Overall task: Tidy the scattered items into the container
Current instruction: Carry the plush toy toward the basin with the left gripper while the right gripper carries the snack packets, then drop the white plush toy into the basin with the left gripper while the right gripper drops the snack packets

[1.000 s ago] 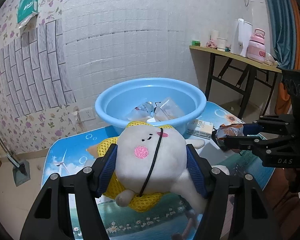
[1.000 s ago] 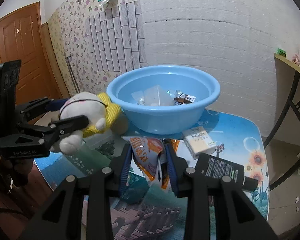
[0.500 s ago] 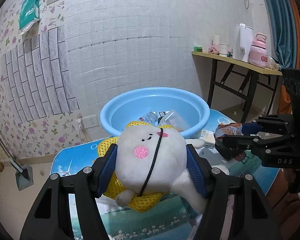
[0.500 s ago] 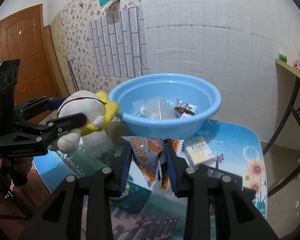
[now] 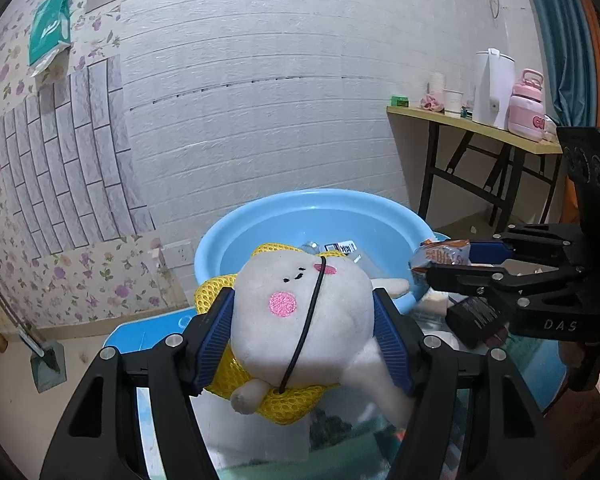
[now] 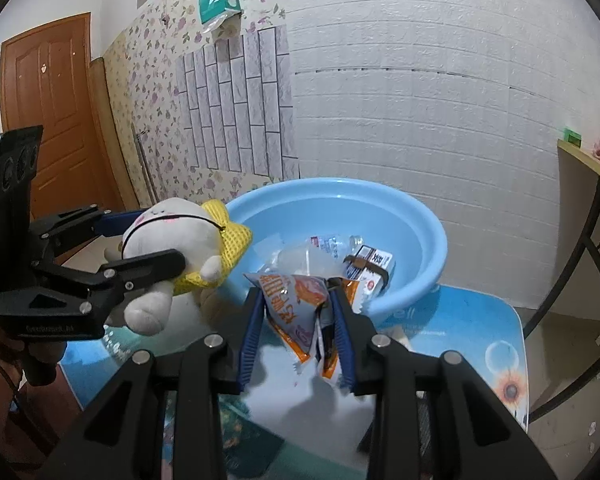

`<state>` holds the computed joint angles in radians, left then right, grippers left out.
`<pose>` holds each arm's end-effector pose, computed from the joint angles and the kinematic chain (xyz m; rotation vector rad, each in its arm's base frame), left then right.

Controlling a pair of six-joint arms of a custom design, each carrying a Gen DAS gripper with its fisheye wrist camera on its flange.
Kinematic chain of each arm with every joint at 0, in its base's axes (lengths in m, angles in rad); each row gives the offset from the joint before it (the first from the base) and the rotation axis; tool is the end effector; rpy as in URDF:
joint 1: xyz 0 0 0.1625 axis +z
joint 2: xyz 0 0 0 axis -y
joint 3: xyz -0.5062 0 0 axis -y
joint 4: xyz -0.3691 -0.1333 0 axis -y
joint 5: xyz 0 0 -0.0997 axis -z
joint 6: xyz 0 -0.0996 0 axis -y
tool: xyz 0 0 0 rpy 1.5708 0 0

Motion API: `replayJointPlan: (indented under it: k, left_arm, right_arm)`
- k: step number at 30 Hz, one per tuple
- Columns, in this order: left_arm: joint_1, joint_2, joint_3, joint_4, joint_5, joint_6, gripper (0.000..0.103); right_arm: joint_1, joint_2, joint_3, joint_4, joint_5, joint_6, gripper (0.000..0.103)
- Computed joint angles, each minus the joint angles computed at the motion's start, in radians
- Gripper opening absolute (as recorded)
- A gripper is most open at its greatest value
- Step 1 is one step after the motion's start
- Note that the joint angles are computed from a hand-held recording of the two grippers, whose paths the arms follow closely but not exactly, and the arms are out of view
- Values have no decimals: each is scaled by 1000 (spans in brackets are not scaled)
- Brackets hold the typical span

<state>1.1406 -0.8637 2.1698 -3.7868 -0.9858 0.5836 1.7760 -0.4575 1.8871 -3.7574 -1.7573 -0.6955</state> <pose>-0.0591 -0.5804 0.2188 0.8183 2.1697 -1.0660 0.2440 -0.6088 0.0180 1.0543 -2.4049 0.9528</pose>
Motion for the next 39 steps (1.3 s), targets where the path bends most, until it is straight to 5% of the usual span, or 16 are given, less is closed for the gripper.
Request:
replayJointPlan:
  k: [11,20,24,39]
  left_arm:
    - [29,40,-106,62,-34,41,70]
    - [36,56,-133,83,-46,86,87]
    - [34,50,-127,67,-41,78,90]
    - [-7,1,-18,-76,-12,105,92]
  right_arm:
    - [-10,26,-109,96,1,13,33]
    - [-6,44,-165,154,-25,8,37]
    - [2,55,-180,142,-65,20,51]
    - [23,23,-89,47,-77,25,52]
